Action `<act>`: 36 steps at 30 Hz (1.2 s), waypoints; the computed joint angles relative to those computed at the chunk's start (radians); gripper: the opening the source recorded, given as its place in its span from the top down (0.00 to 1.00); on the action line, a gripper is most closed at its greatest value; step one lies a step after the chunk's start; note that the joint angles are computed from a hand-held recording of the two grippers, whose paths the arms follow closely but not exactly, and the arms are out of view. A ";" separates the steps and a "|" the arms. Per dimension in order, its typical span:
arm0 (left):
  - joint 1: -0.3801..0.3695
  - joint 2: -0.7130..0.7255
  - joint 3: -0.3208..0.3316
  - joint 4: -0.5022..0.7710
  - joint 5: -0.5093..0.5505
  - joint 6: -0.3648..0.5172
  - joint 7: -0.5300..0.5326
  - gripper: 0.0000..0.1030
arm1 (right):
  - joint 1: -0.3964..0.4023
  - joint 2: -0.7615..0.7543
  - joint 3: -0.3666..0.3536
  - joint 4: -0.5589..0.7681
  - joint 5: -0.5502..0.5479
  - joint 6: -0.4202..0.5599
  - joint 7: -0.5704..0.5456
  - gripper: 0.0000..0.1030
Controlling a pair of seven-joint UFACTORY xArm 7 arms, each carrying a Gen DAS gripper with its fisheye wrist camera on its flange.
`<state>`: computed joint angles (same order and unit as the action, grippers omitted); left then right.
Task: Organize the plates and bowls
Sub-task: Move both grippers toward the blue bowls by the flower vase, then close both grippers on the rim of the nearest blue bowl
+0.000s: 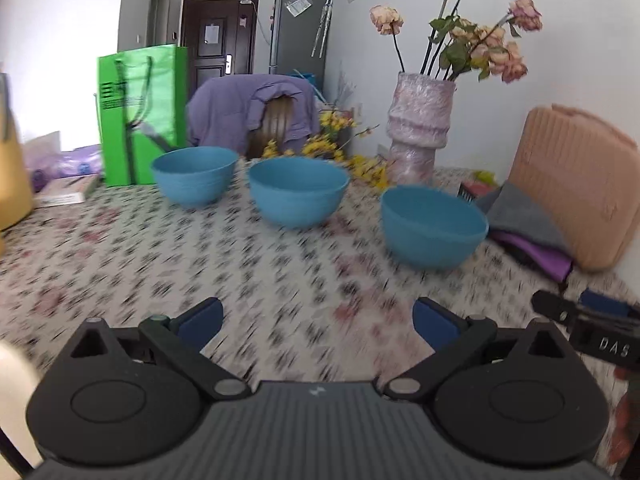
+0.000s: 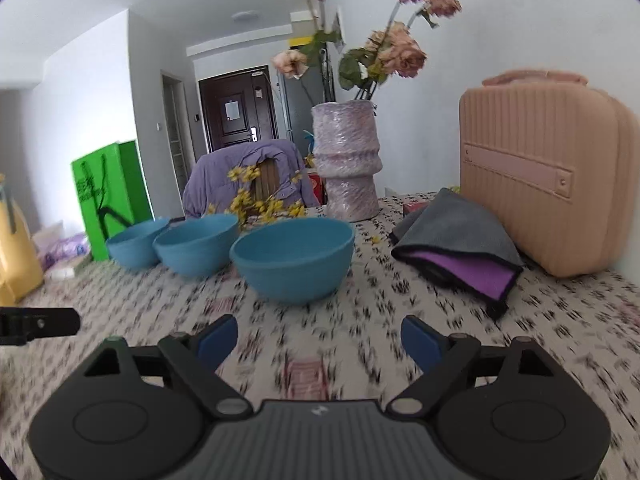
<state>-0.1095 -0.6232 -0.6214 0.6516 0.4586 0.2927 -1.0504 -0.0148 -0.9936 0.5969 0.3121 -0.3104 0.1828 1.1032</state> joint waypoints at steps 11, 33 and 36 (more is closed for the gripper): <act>0.110 0.691 -0.033 0.507 0.194 -0.074 -0.010 0.27 | -0.245 0.543 -0.077 0.293 0.008 -0.226 -0.209 0.46; -0.068 0.743 0.112 0.560 -0.167 0.011 0.324 0.82 | -0.294 0.662 -0.054 0.410 -0.262 -0.179 -0.023 0.94; -0.092 0.648 0.134 0.478 -0.245 0.018 0.341 0.82 | -0.156 0.603 -0.151 0.361 -0.177 -0.160 -0.094 0.94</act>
<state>-0.2019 0.0252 -0.4876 1.1299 0.2137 0.3111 -0.7092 -0.1711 -0.3904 0.4455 0.6729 -0.4877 0.0233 1.0089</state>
